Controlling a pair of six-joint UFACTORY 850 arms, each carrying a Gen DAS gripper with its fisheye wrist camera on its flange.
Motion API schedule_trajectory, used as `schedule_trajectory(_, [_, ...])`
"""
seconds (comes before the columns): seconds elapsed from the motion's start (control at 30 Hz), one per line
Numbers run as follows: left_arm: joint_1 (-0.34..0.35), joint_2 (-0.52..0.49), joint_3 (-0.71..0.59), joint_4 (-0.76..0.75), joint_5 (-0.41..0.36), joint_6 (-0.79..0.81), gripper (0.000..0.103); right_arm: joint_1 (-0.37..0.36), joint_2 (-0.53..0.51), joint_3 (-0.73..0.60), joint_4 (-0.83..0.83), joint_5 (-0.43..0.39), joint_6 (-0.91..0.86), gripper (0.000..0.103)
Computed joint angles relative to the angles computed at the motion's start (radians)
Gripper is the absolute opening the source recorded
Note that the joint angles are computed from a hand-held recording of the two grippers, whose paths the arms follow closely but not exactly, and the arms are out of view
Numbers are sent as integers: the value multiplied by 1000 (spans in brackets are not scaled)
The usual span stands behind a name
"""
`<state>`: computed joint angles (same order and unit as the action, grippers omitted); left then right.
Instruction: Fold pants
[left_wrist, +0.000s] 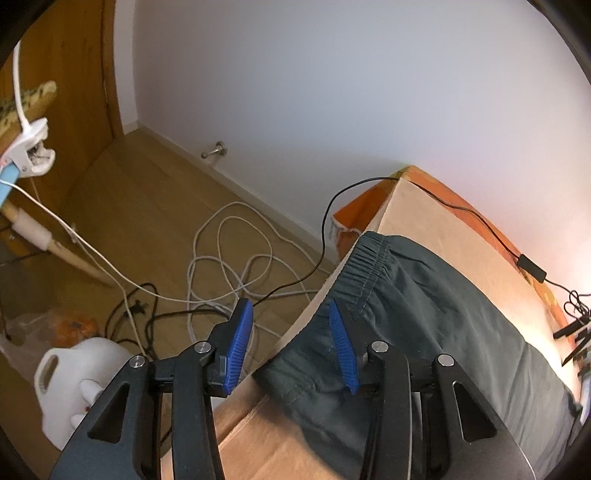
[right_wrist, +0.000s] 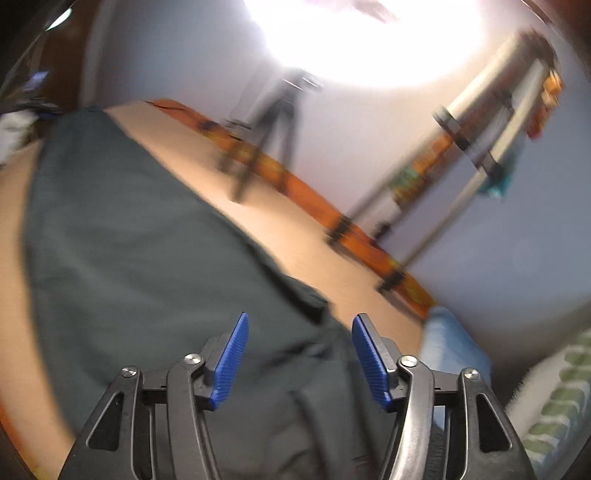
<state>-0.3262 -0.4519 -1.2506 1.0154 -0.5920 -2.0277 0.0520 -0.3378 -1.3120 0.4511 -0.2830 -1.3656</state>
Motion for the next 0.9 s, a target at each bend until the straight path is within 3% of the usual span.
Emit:
schedule_trajectory(0.1, [6, -5, 4, 17, 10, -18, 41, 26, 42, 53, 63, -108, -118, 63])
schedule_trajectory(0.23, [5, -1, 10, 41, 11, -24, 39, 60, 48, 90, 28, -240, -118, 61])
schedule_trajectory(0.37, [4, -8, 4, 45, -3, -11, 8, 99, 64, 160, -12, -258, -148, 61])
schedule_trajectory(0.5, [7, -2, 8, 46, 3, 5, 3, 135, 66, 223, -99, -197, -142, 61])
schedule_trajectory(0.57, [8, 6, 17, 60, 3, -1, 2, 141, 57, 229, -150, -167, -107, 54])
schedule_trajectory(0.63, [10, 16, 26, 70, 2, -8, 1, 148, 41, 224, -230, -153, -23, 26])
schedule_trajectory(0.8, [12, 49, 55, 130, -1, -75, 1, 126, 19, 176, -217, -185, 24, 5])
schedule_trajectory(0.83, [15, 60, 70, 164, 12, -124, 1, 122, 18, 167, -206, -196, 24, 5])
schedule_trajectory(0.9, [31, 80, 100, 216, 96, -212, 11, 116, 18, 154, -189, -208, 23, 4])
